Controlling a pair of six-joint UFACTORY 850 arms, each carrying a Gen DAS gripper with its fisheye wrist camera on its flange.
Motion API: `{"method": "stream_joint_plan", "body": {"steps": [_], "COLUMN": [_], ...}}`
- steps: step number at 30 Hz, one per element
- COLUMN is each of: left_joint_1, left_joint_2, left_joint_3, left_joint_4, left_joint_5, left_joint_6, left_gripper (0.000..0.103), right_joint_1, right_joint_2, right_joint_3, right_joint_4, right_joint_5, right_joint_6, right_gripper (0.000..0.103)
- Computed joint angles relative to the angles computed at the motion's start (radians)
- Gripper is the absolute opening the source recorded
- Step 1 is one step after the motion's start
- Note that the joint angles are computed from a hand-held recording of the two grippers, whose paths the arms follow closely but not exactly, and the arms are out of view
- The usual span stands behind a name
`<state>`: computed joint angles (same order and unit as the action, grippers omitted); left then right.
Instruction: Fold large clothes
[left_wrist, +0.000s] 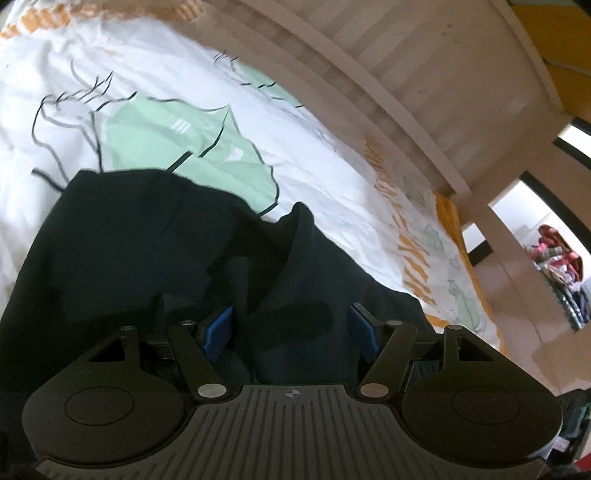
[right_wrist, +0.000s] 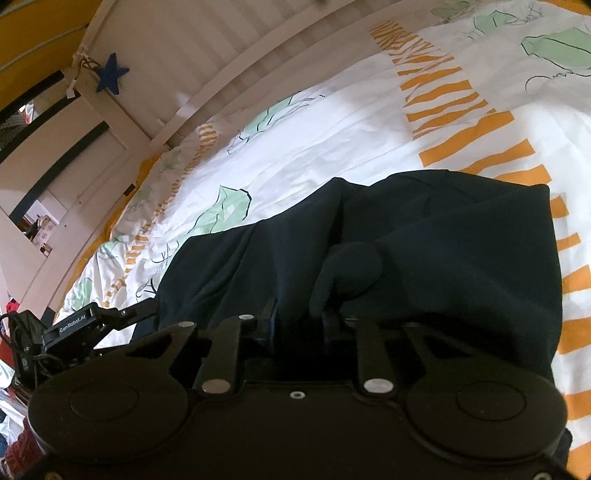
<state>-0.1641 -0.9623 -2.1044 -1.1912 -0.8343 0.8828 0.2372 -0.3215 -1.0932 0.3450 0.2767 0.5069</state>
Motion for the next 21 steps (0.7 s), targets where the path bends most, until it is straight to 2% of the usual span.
{"method": "stream_joint_plan", "body": {"steps": [6,10,11,12,13,15,17,19,21], "left_joint_1": [-0.017,-0.017,-0.014,-0.012,-0.013,-0.014,-0.015,-0.018,-0.018], "left_joint_2": [0.044,0.025,0.018,0.018,0.027,0.034,0.057,0.069,0.077], "left_joint_3": [0.069,0.043,0.036,0.040,0.053,0.056,0.082,0.088,0.094], "left_joint_4": [-0.053,-0.031,-0.035,-0.049,-0.053,-0.061,-0.113,-0.129,-0.129], "left_joint_5": [0.066,0.035,0.023,0.024,0.047,0.056,0.065,0.071,0.082], "left_joint_6": [0.154,0.137,0.136,0.144,0.150,0.190,0.279,0.332,0.351], "left_gripper": [0.065,0.063,0.054,0.028,0.018,0.014,0.014,0.014,0.014], "right_joint_1": [0.011,0.018,0.017,0.017,0.016,0.017,0.025,0.047,0.063], "right_joint_2": [-0.004,-0.008,-0.009,-0.010,-0.011,-0.012,-0.009,0.004,0.021], "right_joint_3": [-0.014,-0.024,-0.024,-0.025,-0.026,-0.027,-0.031,-0.026,-0.010], "right_joint_4": [0.117,0.203,0.204,0.204,0.207,0.218,0.299,0.373,0.339], "right_joint_5": [-0.012,-0.020,-0.020,-0.021,-0.022,-0.021,-0.007,0.058,0.135], "right_joint_6": [-0.159,-0.283,-0.287,-0.288,-0.292,-0.311,-0.424,-0.569,-0.605], "right_gripper": [0.032,0.033,0.033,0.033,0.033,0.033,0.033,0.032,0.032]}}
